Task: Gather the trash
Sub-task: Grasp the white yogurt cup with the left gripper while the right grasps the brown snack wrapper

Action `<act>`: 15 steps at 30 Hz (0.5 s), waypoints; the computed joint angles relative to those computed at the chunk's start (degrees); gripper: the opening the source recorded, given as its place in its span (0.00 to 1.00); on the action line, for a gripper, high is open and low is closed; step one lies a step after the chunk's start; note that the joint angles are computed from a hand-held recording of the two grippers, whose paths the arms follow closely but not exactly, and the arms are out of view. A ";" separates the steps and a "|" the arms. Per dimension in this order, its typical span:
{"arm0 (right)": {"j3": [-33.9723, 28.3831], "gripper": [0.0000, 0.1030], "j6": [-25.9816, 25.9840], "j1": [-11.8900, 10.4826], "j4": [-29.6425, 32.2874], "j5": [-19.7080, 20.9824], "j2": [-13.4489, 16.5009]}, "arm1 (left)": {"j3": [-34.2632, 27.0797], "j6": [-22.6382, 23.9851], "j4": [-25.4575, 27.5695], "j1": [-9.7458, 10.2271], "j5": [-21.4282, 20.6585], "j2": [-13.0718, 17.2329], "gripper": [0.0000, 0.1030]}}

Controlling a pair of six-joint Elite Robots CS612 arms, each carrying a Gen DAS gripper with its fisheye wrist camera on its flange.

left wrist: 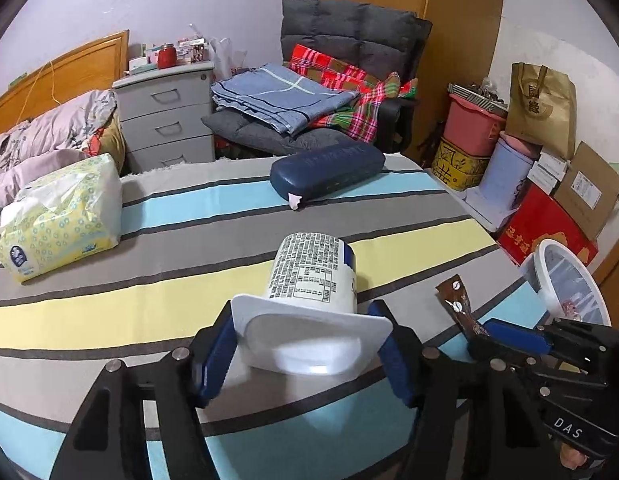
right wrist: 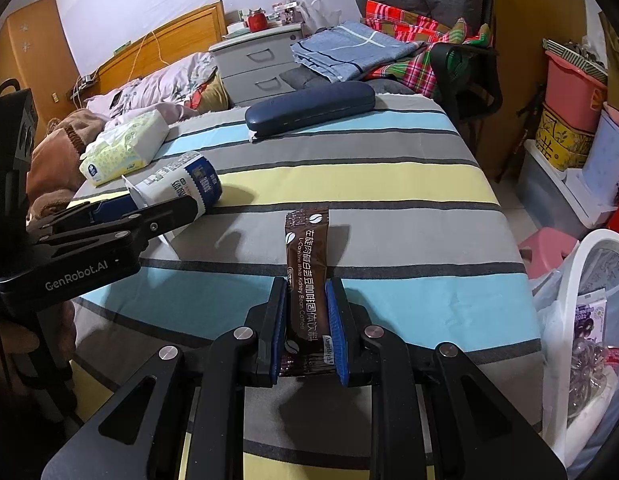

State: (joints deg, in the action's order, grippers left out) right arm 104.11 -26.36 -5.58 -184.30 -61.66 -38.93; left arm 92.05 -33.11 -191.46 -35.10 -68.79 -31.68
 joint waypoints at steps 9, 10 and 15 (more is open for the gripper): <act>0.69 0.20 0.59 -0.55 -1.80 1.26 -0.28 | 2.13 -0.22 -1.15 -1.55 3.04 -1.48 0.62; 0.87 0.20 0.75 -0.69 -2.10 1.53 -0.37 | 2.43 -0.33 -1.15 -1.85 3.60 -1.72 0.62; 1.92 0.20 1.39 -1.30 -3.86 1.91 -0.90 | 3.94 -1.06 -1.14 -3.20 5.02 -2.91 0.60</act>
